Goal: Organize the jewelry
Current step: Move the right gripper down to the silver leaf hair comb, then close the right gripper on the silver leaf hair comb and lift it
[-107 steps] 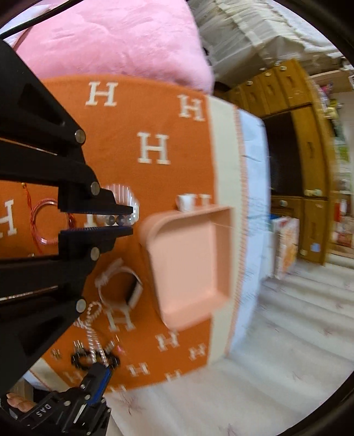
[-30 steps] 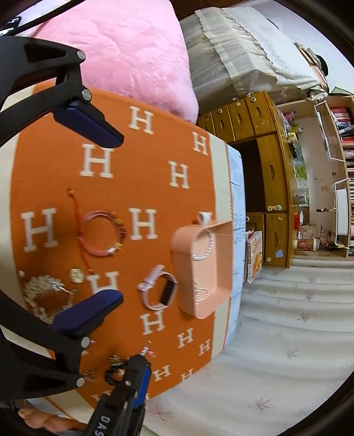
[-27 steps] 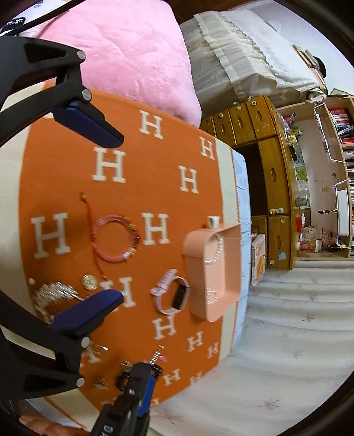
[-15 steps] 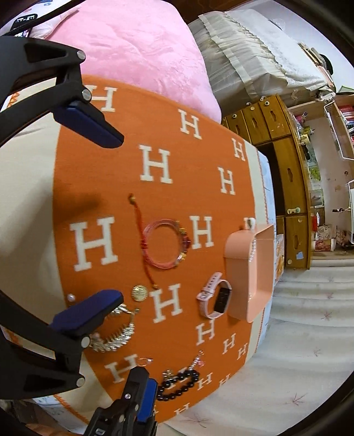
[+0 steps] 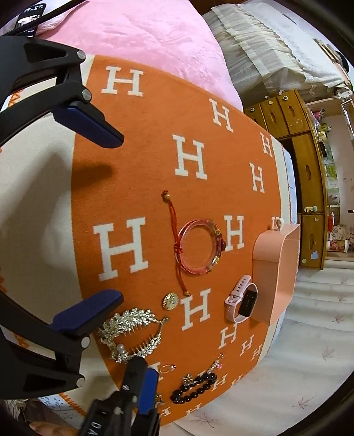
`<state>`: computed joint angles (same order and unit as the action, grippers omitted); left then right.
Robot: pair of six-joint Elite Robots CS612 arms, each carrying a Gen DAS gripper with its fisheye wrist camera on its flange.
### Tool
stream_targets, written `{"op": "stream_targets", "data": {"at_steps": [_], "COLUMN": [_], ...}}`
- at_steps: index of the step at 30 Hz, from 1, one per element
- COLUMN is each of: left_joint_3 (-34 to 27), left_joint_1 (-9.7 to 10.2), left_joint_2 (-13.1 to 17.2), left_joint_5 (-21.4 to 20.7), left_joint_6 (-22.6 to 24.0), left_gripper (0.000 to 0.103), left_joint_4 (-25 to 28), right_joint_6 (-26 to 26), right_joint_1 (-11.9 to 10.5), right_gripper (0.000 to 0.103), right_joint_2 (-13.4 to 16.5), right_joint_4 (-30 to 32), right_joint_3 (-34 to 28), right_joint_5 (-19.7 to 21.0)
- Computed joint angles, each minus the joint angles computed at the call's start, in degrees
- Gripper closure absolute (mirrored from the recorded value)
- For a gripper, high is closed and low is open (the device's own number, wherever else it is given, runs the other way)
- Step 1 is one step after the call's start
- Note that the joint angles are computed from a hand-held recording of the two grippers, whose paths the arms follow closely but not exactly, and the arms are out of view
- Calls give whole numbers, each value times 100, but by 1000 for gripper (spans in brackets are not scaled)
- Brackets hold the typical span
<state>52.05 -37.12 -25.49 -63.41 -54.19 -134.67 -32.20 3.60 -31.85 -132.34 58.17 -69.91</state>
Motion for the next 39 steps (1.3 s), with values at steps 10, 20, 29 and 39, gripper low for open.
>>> {"op": "stream_targets", "data": {"at_steps": [10, 20, 29, 39], "left_joint_3": [35, 342, 750, 760], "left_joint_1": [-25, -1, 64, 71], "left_joint_2": [-20, -224, -438, -437], "left_joint_5": [124, 378, 444, 397], "left_joint_6": [39, -329, -761, -700], "left_gripper": [1, 1, 1, 1], "left_joint_4": [-39, -10, -252, -295], "right_joint_6": [-264, -915, -1041, -1012], "right_joint_1": [89, 214, 330, 368], "right_gripper": [69, 69, 69, 77], "right_joint_2": [-63, -204, -156, -93], "right_joint_4": [-72, -154, -36, 26], "right_joint_3": [129, 337, 297, 208], "right_joint_5": [-184, -16, -328, -398]}}
